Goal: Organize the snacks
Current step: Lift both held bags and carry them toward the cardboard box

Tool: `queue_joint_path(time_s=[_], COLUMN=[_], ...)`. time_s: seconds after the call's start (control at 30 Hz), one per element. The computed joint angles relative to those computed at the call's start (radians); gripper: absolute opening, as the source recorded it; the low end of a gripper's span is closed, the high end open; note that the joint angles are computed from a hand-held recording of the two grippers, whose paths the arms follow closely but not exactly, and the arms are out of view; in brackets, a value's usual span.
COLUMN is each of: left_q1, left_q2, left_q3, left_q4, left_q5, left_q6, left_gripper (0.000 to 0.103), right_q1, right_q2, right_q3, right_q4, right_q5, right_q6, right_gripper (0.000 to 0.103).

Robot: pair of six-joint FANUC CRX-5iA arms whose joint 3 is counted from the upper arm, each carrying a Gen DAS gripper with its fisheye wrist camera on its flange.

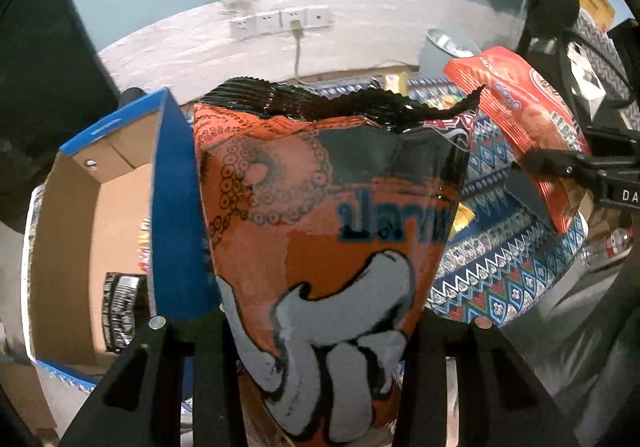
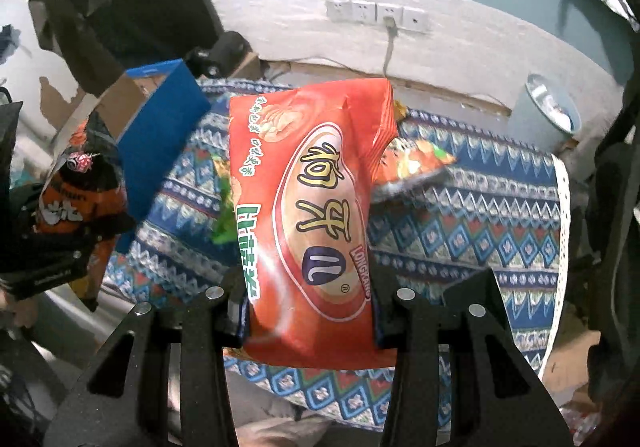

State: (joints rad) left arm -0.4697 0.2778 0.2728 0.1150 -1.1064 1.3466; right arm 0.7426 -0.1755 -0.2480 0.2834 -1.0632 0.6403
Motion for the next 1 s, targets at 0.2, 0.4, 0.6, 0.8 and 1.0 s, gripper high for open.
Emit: queue_joint_path(time_s=[0.2,0.4,0.6,0.8,1.0], left_q1=[0.028,0.052,0.077,0.11,0.153], left_q2=[-0.007,-0.019,-0.033,-0.047,-0.062], left_q3=[0.011,0.009,-0.003,-0.014,-0.026], left_q4=[-0.005,-0.019,-0.022,-0.019,-0.021], left_q5=[0.011,0.031,0.048,0.062,0.084], left_q6=[0.025,0.046,0.048,0.053,0.063], left_gripper=[0.04,0.04,0.04,0.04,0.04], right_q1=[0.001,0.002,0.003,0.006,0.007], right_q2=[0.033,0.084,0.138,0.202,0.275], right_q3=[0.043,0.104,0.163,0.233,0.314], right_q4=[0.016,0.006,-0.006,-0.03,-0.057], right_q5=[0.034,0.056,0.073,0.087,0.085], right_q6=[0.01,0.045,0.084,0.129,0.176], right_gripper=[0.042,0.042,0.042,0.042,0.042])
